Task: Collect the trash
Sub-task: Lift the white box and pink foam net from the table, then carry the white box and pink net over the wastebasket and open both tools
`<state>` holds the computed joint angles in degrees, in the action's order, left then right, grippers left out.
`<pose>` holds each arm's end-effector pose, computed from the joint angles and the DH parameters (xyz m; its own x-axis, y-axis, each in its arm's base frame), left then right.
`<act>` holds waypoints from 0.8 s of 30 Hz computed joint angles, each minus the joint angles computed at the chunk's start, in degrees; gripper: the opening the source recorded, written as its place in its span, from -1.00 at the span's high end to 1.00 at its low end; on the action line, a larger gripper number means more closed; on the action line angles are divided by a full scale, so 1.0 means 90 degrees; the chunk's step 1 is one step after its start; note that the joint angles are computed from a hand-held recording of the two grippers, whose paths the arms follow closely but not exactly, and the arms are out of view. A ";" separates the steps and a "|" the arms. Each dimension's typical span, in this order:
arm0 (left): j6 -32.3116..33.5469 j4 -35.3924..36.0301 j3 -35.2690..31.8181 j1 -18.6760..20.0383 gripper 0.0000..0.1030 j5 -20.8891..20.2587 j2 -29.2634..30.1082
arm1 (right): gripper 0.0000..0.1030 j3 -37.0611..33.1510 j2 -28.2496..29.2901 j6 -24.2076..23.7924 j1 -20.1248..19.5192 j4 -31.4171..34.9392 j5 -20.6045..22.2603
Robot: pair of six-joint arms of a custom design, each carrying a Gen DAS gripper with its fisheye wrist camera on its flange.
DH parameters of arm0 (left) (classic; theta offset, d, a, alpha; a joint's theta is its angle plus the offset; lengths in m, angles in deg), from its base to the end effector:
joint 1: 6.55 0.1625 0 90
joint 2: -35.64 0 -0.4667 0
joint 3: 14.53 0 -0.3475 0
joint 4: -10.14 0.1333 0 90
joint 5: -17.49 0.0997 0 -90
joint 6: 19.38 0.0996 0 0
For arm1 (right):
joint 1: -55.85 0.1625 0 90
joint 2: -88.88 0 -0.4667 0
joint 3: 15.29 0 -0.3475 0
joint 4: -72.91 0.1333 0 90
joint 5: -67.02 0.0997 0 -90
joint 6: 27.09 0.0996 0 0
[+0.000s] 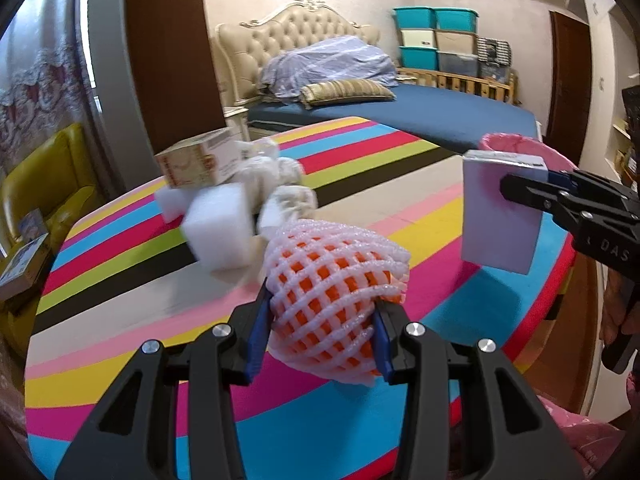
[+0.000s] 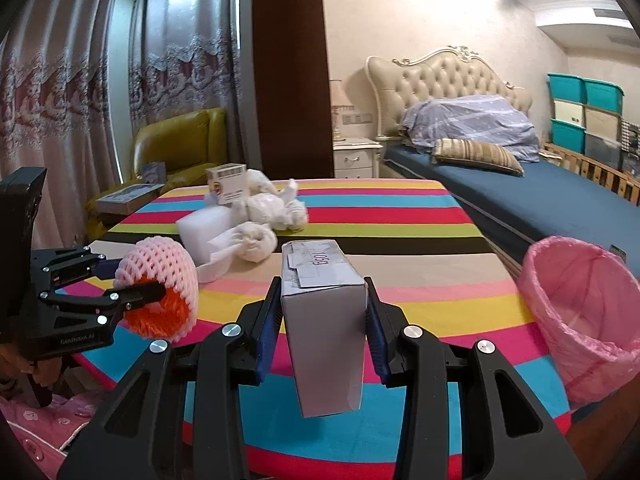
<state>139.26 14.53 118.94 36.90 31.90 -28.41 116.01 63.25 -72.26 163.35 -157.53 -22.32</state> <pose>-0.0144 -0.3302 0.2052 -0.5959 -0.2453 -0.7647 0.5156 0.6132 -0.5984 0.2682 -0.4036 0.0048 -0.4958 -0.7720 0.3978 -0.8491 0.3346 -0.4088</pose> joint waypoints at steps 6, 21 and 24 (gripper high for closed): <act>0.1364 -0.0643 -0.0404 0.0258 0.19 0.0477 -0.0034 | 0.27 0.0060 -0.0107 0.0019 -0.0221 -0.0210 -0.0008; 0.3250 -0.1088 -0.1743 0.0615 0.19 0.1816 0.0597 | 0.27 0.0244 -0.0723 0.0141 -0.0980 -0.1058 0.0030; 0.3606 -0.1184 -0.2113 0.0715 0.19 0.2061 0.0792 | 0.27 0.0248 -0.0871 0.0170 -0.1163 -0.1185 0.0014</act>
<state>171.71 3.88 99.93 43.34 50.45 -21.29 118.24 55.40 -70.73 152.88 -168.20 -22.20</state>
